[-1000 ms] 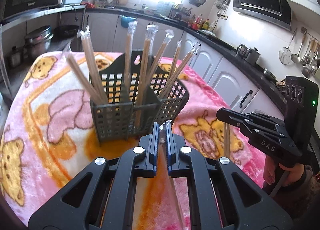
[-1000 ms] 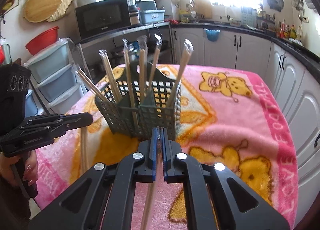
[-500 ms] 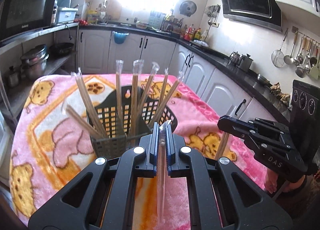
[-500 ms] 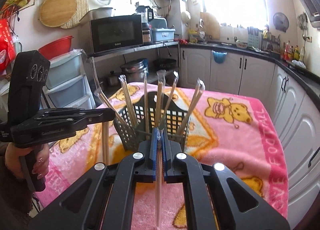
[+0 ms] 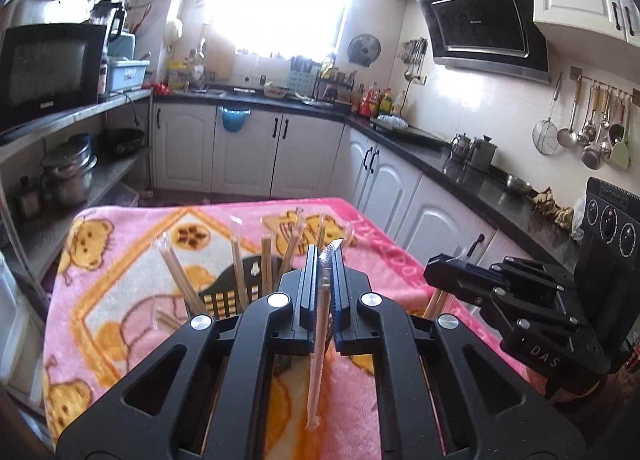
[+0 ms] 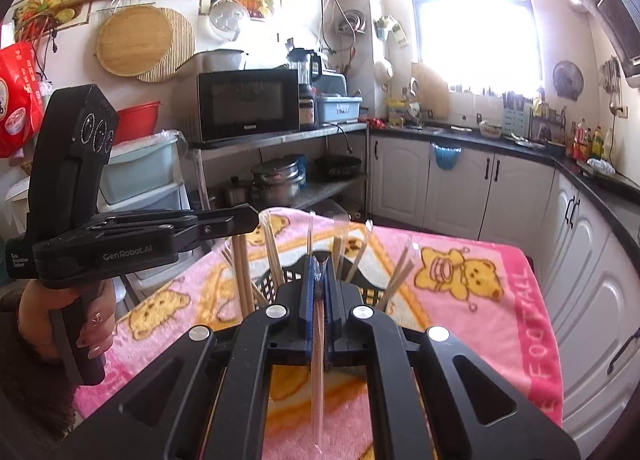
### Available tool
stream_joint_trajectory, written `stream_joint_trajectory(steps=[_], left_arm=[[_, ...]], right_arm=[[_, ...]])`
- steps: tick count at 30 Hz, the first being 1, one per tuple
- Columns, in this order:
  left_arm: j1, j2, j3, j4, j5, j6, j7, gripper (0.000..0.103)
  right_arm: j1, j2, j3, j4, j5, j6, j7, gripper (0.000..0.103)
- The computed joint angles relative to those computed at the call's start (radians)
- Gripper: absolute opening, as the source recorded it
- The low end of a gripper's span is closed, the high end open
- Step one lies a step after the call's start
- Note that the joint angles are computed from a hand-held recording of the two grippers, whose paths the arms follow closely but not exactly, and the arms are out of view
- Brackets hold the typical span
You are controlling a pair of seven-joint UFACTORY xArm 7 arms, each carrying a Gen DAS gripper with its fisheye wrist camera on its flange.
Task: Organize utensils
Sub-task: 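Raise the left tool's chopstick above the caddy while the right tool raises its chopstick, then lower both chopsticks into the caddy compartments and open both tools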
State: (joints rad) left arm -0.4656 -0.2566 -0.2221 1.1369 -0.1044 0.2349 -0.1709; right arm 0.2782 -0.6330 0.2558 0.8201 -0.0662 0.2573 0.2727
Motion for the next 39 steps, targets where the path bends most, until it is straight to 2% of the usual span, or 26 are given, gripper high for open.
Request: stream_joint_trajectory(steps=[17, 31, 35, 39], left_arm=[[0.025, 0.073, -0.005, 0.156, 0.038, -0.023, -0.003, 0.003], [0.073, 0.171, -0.022, 0.328, 0.204, -0.024, -0.117, 0.003], [0.08, 0.192, -0.021, 0.344, 0.266, -0.035, -0.172, 0.003], [0.075, 0.216, -0.01, 0.349, 0.274, -0.043, -0.188, 0.003]], right_arm=[[-0.05, 0.077, 0.012, 0.138, -0.038, -0.074, -0.01, 0.005], [-0.111, 0.211, 0.021, 0.307, -0.084, -0.146, -0.014, 0.005], [-0.139, 0.259, 0.034, 0.356, -0.103, -0.157, 0.004, 0.005], [-0.144, 0.302, 0.031, 0.379, -0.119, -0.171, 0.017, 0.005]])
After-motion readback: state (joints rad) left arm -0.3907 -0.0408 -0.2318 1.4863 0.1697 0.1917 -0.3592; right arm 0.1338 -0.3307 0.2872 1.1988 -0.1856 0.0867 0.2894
